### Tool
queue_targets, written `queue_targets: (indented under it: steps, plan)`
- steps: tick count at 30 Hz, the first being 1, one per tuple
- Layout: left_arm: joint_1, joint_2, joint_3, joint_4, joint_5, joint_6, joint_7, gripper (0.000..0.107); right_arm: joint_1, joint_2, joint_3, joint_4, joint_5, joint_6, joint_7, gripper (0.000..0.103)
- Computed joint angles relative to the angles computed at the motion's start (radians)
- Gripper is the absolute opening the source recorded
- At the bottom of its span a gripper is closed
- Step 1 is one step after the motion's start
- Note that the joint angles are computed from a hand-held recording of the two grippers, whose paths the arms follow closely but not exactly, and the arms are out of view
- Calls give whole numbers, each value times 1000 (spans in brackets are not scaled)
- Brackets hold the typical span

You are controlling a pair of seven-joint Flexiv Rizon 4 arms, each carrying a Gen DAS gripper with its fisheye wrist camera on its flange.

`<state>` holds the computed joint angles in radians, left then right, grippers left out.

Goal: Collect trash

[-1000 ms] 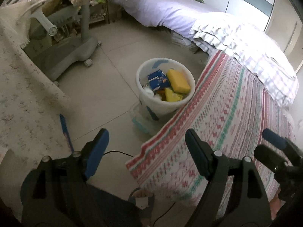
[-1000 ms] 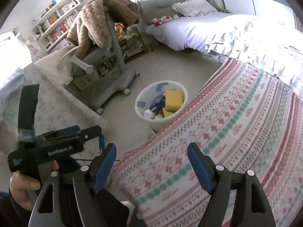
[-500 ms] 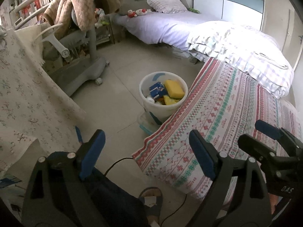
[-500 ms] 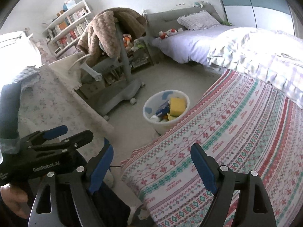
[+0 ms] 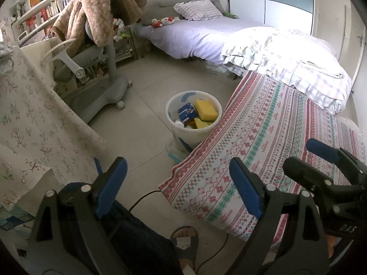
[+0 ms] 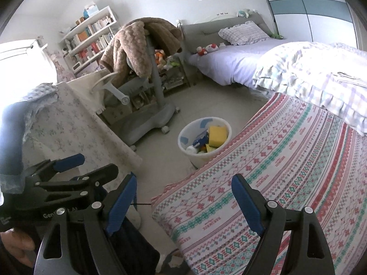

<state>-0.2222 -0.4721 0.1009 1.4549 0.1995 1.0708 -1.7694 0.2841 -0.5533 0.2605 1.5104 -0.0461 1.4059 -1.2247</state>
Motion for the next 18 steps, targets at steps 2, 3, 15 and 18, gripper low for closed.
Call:
queue_targets:
  steps: [2, 3, 15, 18]
  plan:
    - [-3, -2, 2, -3, 5, -2, -3, 91, 6, 1, -9, 3, -4, 0, 6, 86]
    - [-4, -4, 3, -6, 7, -5, -3, 91, 7, 1, -10, 3, -5, -1, 9, 86]
    - [-8, -27, 6, -34, 23, -28, -10, 91, 12, -13, -22, -7, -14, -23, 29, 86]
    - [-8, -29, 6, -37, 23, -33, -9, 91, 12, -12, -22, -5, -15, -22, 32, 86]
